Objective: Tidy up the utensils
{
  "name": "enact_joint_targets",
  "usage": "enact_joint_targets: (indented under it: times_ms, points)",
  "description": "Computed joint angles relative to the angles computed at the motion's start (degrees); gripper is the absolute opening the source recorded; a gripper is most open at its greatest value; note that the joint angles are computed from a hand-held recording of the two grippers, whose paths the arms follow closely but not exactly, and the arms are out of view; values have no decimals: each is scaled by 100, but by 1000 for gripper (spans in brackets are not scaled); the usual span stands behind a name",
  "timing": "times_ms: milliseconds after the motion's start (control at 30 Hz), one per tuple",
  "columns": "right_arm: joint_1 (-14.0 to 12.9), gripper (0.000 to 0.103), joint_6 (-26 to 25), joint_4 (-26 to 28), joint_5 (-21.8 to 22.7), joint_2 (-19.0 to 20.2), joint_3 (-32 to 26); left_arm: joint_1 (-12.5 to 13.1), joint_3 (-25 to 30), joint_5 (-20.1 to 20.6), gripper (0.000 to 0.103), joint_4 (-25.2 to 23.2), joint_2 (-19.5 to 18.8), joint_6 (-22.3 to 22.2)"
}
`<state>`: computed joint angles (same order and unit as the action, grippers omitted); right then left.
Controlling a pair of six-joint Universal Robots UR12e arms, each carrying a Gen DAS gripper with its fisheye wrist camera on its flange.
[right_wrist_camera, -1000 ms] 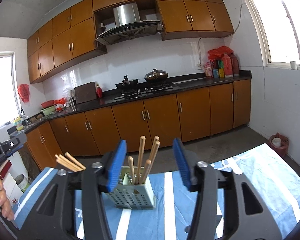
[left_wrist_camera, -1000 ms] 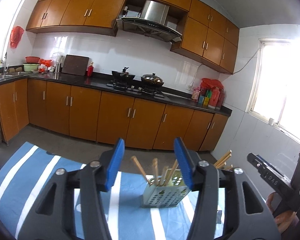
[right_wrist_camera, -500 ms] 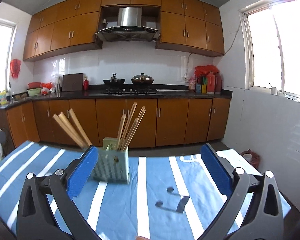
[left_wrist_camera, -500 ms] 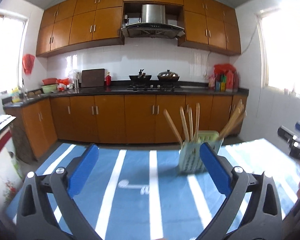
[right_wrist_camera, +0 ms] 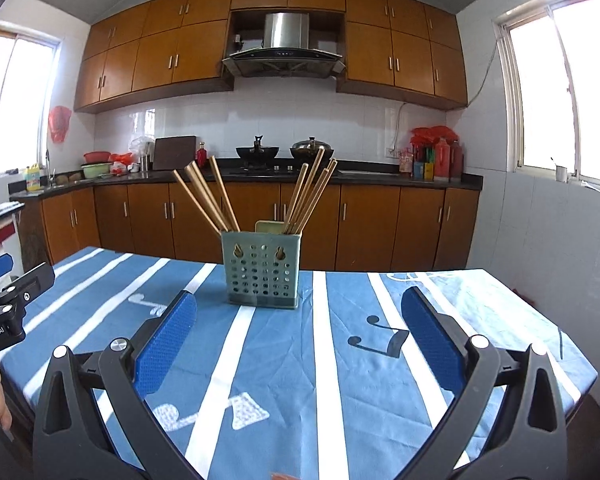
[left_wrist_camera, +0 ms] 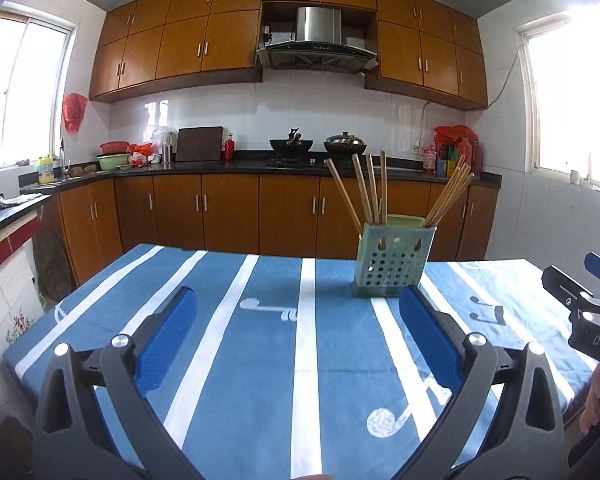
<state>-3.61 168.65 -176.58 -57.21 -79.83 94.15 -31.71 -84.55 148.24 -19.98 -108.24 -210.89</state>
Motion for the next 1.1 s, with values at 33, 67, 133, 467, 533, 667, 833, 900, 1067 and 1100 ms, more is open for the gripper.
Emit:
enact_joint_targets:
  times_ms: [33,67,133,467,533,667,833,900,1067,1100]
  points:
    - [-7,101,-8,25,19,-12,27,-11,-18,15,99,-51,8,-85]
    - [-21,101,6,67,46,-26,54,-24,-37,39,99,-62,9,-134]
    - [-64,101,44,143,100,-58,116,-46,-68,121,99,-62,1,-198]
    - [-148,101,-59,250,182,-211,419,-163,-189,240,99,-25,-13,-73]
    - [-161,101,-74,247,198,-227,446,-168,-172,221,99,-96,-19,-126]
    - [-170,101,-85,193,200,-243,474,-179,-191,194,99,-194,-13,-226]
    - [-175,101,-82,213,212,-252,491,-181,-212,162,99,-284,5,-339]
    - [-172,101,-103,236,214,-249,487,-182,-217,154,99,-318,8,-369]
    - [-164,101,-147,272,194,-251,500,-174,-211,100,99,-360,8,-404]
    - [-164,101,-152,293,188,-246,494,-174,-211,91,99,-367,7,-411]
